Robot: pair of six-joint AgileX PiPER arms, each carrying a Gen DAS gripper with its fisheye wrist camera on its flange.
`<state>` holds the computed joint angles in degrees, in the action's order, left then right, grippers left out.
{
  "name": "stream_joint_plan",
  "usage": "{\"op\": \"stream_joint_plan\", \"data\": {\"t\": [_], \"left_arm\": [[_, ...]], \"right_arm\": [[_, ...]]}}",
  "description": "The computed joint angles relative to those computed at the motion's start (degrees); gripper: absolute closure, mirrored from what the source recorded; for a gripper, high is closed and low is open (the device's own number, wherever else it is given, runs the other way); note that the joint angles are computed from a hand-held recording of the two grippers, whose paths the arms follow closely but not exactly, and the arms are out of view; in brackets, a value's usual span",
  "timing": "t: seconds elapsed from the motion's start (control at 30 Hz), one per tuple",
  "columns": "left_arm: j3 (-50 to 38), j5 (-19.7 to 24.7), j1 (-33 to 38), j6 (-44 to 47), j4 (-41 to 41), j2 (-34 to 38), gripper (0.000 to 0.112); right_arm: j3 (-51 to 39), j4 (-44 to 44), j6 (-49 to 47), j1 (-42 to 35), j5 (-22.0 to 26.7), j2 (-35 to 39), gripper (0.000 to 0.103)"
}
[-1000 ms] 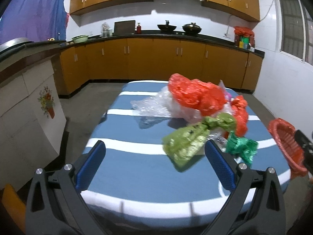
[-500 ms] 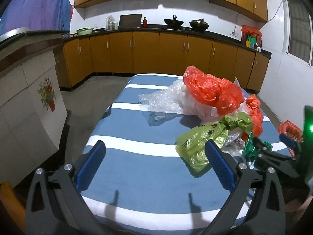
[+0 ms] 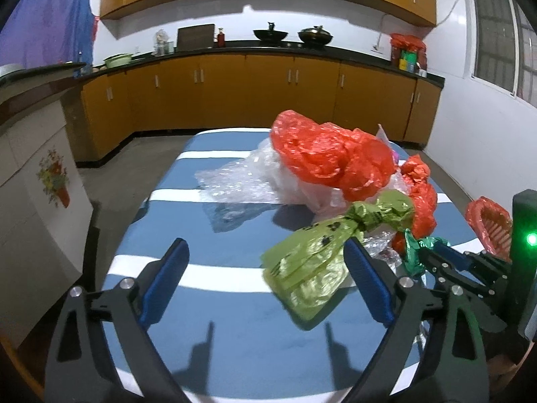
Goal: Collect trash
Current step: 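Grasp the green bag with the right gripper while the left gripper grasps the lime-green bag, then carry both bags over the red wastebasket and open both grippers to drop them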
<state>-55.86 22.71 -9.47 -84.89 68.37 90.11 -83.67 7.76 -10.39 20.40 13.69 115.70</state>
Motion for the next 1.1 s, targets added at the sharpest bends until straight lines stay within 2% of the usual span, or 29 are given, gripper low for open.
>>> {"op": "stream_joint_plan", "data": {"t": [0.03, 0.1, 0.23, 0.33, 0.47, 0.57, 0.67, 0.73, 0.83, 0.9, 0.93, 1.0, 1.1], "left_arm": [[-0.78, -0.43, 0.07, 1.21, -1.23, 0.66, 0.023], [-2.05, -1.40, 0.31, 3.62, -3.55, 1.80, 0.025], [-4.88, -3.04, 0.21, 10.08, -9.07, 4.30, 0.030], [-7.91, -4.27, -0.04, 18.47, -16.33, 6.68, 0.034], [-12.44, -4.27, -0.06, 28.98, -26.04, 10.32, 0.038], [-15.94, -2.07, -0.03, 34.72, -30.42, 13.09, 0.047], [-16.63, -2.51, 1.33, 40.70, -36.35, 13.77, 0.053], [-17.17, -3.01, 2.49, 47.81, -43.07, 14.39, 0.056], [-18.66, -2.39, 3.25, 56.44, -50.26, 16.13, 0.069], [-18.89, -2.51, 3.79, 62.32, -56.17, 16.71, 0.085], [-18.71, -2.82, 3.84, 62.96, -56.93, 16.68, 0.089], [-17.24, -4.14, 3.68, 61.29, -55.74, 15.64, 0.104], [-14.71, -6.38, 3.89, 62.75, -57.94, 13.38, 0.110]], "right_arm": [[0.40, 1.04, -0.68, -0.28, -0.06, -0.30, 0.092], [0.95, 3.24, -2.54, -0.99, -0.40, -0.59, 0.093], [3.27, 2.21, -1.97, -1.95, -2.26, -2.23, 0.095], [4.88, 4.54, -4.30, -2.93, -3.41, -3.62, 0.095], [6.98, 9.04, -8.77, -4.30, -4.65, -5.20, 0.095], [7.77, 13.04, -12.91, -5.17, -4.72, -5.76, 0.095], [8.24, 16.89, -16.77, -5.64, -4.53, -6.09, 0.095], [7.99, 19.39, -19.06, -5.90, -4.18, -5.82, 0.095], [8.59, 22.15, -21.65, -6.02, -4.10, -6.18, 0.095], [8.79, 23.34, -22.86, -6.14, -4.01, -6.33, 0.095], [8.91, 24.31, -23.81, -6.29, -3.92, -6.45, 0.095], [9.21, 26.16, -25.59, -6.62, -3.87, -6.85, 0.095], [9.64, 29.04, -28.27, -7.02, -3.75, -7.79, 0.095]]}}
